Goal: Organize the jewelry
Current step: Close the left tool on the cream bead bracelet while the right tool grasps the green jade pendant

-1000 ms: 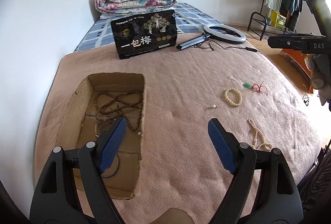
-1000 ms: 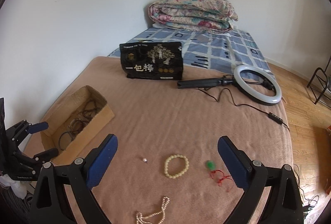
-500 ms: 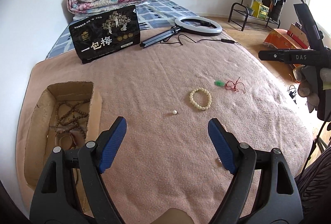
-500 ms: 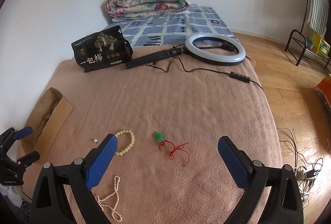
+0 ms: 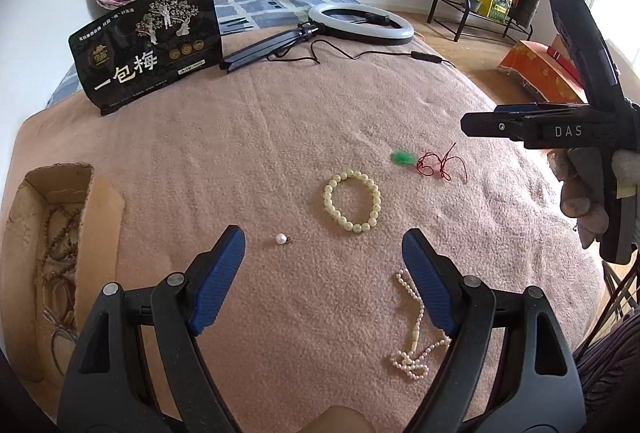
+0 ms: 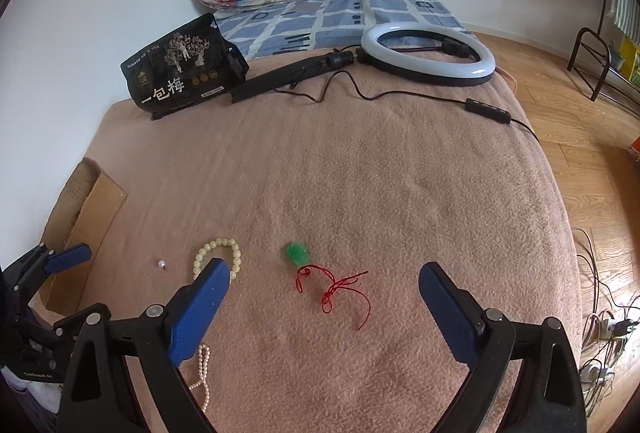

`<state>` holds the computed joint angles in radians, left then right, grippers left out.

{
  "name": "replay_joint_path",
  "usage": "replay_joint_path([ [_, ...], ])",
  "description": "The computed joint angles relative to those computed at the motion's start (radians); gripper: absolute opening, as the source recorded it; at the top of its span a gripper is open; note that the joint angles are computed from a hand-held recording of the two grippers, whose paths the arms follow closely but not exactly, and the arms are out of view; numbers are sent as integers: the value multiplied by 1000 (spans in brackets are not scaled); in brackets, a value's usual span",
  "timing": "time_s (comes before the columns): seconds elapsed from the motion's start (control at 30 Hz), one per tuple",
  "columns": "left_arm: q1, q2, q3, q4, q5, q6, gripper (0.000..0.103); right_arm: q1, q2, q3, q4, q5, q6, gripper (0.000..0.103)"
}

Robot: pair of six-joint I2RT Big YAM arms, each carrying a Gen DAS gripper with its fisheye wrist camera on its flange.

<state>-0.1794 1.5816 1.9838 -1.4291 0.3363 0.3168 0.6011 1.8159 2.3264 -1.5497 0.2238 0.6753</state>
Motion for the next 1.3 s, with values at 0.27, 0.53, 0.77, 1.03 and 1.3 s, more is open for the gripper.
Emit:
replay_joint_path([
  [0.27,-19,105,66,-45,-3,-67,56,-9,0,-81,78,-31,-70,75],
  [0.53,-39,153,79,-46,-18,-83,51,1,50,-53,71,-35,-205,53],
  [0.77,-54,204,119,-65,-40,-87,47,1,105,8,43,-35,-260,47],
  [1.03,-73,219,111,-51,-67,-71,47,-4,119,-5,47,-57,-276,41],
  [1.3,-84,197,66,11,-88,-34,30,-10,107,-40,74,-79,-265,23],
])
